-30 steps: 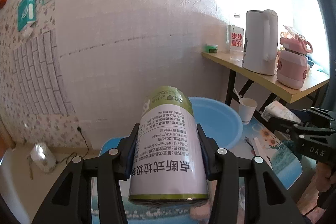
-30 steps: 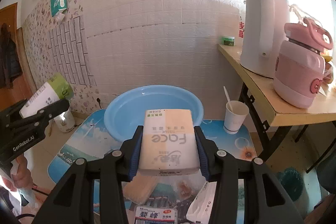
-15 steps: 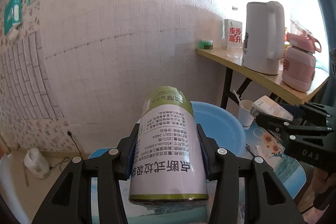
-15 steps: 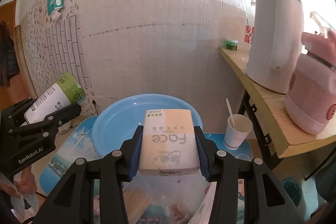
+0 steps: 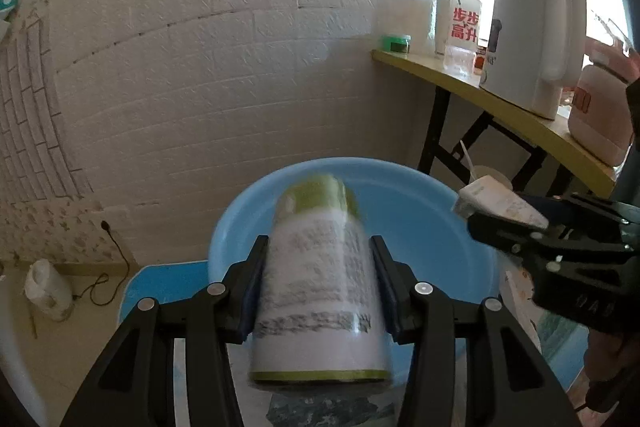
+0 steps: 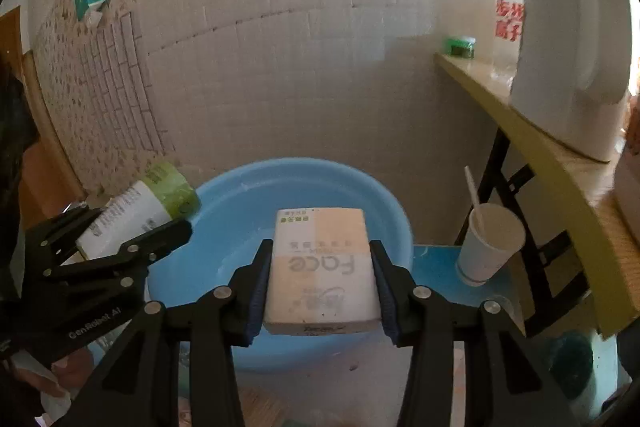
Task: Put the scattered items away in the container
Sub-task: 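Open the left gripper over the basin while the right gripper releases the tissue pack inside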
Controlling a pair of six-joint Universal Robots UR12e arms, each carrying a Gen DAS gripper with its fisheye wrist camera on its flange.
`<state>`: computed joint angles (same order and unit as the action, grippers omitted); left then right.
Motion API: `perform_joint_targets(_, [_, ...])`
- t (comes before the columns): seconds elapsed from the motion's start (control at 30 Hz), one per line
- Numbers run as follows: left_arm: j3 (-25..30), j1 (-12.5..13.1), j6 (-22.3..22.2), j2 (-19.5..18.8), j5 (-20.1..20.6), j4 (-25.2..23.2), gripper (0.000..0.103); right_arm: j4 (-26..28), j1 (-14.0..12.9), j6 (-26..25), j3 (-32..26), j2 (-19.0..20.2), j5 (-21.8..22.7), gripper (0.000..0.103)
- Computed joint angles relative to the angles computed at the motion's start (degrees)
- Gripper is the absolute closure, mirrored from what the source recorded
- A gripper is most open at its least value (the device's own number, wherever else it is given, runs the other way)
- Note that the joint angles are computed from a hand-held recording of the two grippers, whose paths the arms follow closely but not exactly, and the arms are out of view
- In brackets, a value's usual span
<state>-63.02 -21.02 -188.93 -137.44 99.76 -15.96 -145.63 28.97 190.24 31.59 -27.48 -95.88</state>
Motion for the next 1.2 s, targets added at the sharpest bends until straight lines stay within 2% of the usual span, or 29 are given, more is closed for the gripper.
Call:
perform_joint_targets(0.13, [0.1, 0.0, 1.3, -0.2, -0.4, 1.7, 0.049, 1.8, 0.0, 0.2, -1.8, 1.1, 0.3, 0.056])
perform_joint_targets(0.27, [-0.5, 0.1, 2.0, 0.0, -0.3, 2.5, 0.048, 3.5, 0.0, 0.3, -3.3, 2.1, 0.6, 0.056])
perform_joint_targets(0.67, [-2.9, 0.7, -0.7, 1.1, -0.6, 2.5, 0.047, 4.6, 0.4, 0.0, -2.9, 2.0, 0.3, 0.056])
perform_joint_targets(0.8, [-4.3, 0.9, -1.5, 1.9, -0.3, 3.4, 0.044, 6.0, 0.4, -0.5, -5.4, 3.2, 0.2, 0.056])
perform_joint_targets(0.93, [-6.8, 1.4, -3.0, 3.2, -0.9, 5.1, 0.028, 6.9, 0.5, -1.6, -7.7, 4.4, 0.6, 0.056])
perform_joint_targets(0.97, [-7.4, 1.5, -3.4, 3.6, -1.0, 5.4, 0.024, 7.0, 0.5, -2.4, -8.3, 4.7, 1.3, 0.051])
perform_joint_targets(1.07, [-8.7, 1.5, -3.4, 4.3, -0.4, 5.9, 0.008, 9.1, 1.0, -4.1, -11.0, 5.9, -0.4, 0.015])
perform_joint_targets(1.2, [-10.2, 1.5, -4.2, 5.4, 0.8, 6.2, 0.001, 7.3, 1.0, -4.1, -8.1, 4.5, 0.0, 0.014])
